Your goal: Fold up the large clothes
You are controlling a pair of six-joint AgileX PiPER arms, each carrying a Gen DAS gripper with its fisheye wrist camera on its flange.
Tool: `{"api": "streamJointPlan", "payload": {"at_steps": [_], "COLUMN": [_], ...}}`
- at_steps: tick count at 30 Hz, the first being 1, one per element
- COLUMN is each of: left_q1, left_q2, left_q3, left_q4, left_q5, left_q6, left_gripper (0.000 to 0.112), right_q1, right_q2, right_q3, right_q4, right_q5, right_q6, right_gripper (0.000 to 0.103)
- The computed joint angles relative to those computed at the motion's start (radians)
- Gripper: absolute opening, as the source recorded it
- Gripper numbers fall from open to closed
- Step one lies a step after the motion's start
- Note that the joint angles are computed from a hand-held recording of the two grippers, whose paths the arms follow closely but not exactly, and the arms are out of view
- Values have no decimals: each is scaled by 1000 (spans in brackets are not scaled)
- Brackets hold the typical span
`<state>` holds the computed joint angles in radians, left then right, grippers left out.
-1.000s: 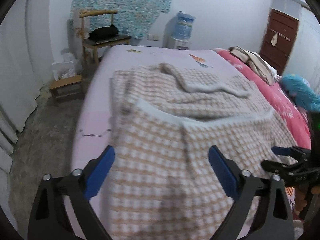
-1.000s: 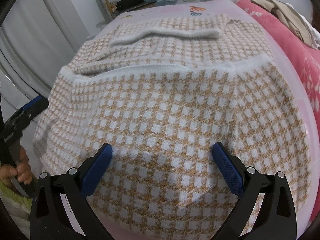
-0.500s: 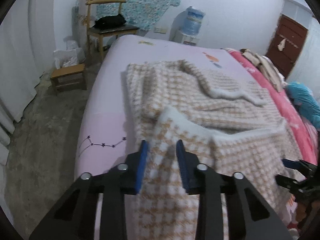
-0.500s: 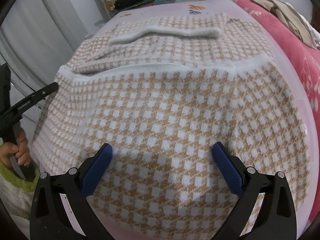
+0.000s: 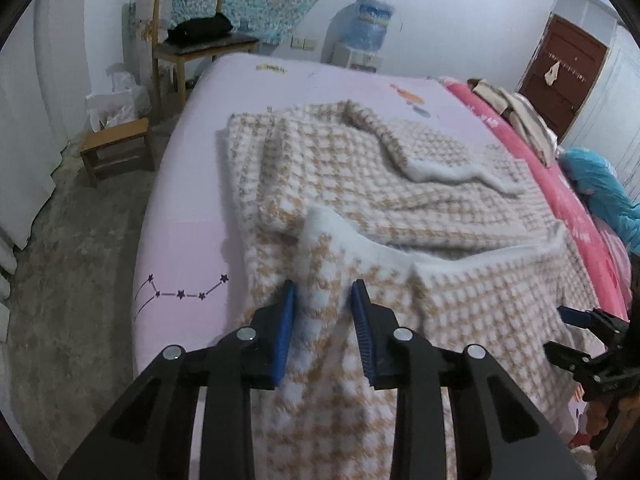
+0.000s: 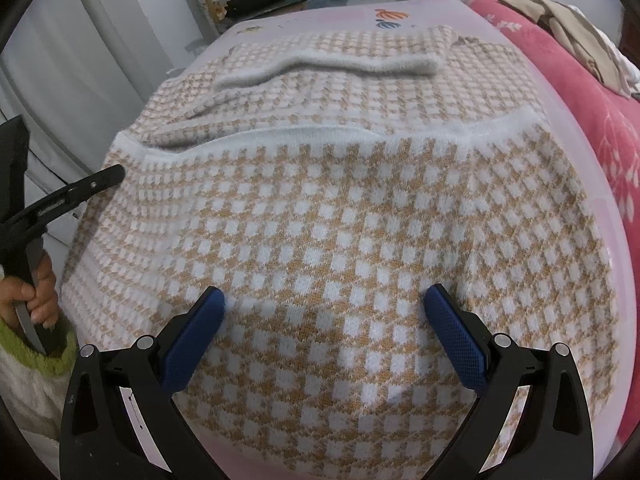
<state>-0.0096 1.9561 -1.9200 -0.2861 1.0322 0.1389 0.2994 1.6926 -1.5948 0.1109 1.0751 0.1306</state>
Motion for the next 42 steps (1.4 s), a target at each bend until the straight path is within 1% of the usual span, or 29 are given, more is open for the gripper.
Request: {"api": "streamJointPlan", "payload": {"at_steps": [1,3,6,9,10,12,14,17,20,21,25,30,32,39,42], "left_q1": [3,3,-3,28,28,6,-14,-11,-32,-48,-99,-135,-137,-152,-159], "left_q2": [33,62,55,16,4,-3,18,36,18,3,-14,-29,-34,-28,-27], "left_q3": [-48,-95,-100,-47,-29,-14,-32,-61,-33,-8,26,59,66,55,53], "left_q4": [-6,-4,4,-129,-136,-57,24,19,59,91,197,287,294,329,342], "left_q5": [42,76,95,102,98,92,106,122,96,73,27,-10,-15,-5,-3], "left_q6": [3,-4,-15,68,78,50,5,-23,-42,-49,-101,-154,-159,-181,-196], "left_gripper": [33,34,34,34,34,35,40,41,41,40,41,41,41,41,41], "right_q1": [-1,-2,-7,-10,-11,-9,-11,-11,-16,-17,-35,-73,-104,-240,-273], "right_q2": [-5,-16,-27,-34,-34,-31,-38,-34,-48,-48,-64,-71,-76,-128,-150], "right_q3": [7,22,31,40,40,36,44,38,56,56,76,67,53,82,71], "right_q4": [-1,-2,-2,2,2,1,2,1,4,5,29,69,99,195,197], "right_q5": [-2,-7,-2,-4,-3,-2,-4,0,-7,-7,-12,14,41,58,74], "right_q6": [0,-1,-6,-11,-13,-11,-13,-12,-19,-20,-48,-86,-113,-204,-211], "right_gripper": [95,95,95,95,95,95,95,95,95,95,95,95,95,95,95]}}
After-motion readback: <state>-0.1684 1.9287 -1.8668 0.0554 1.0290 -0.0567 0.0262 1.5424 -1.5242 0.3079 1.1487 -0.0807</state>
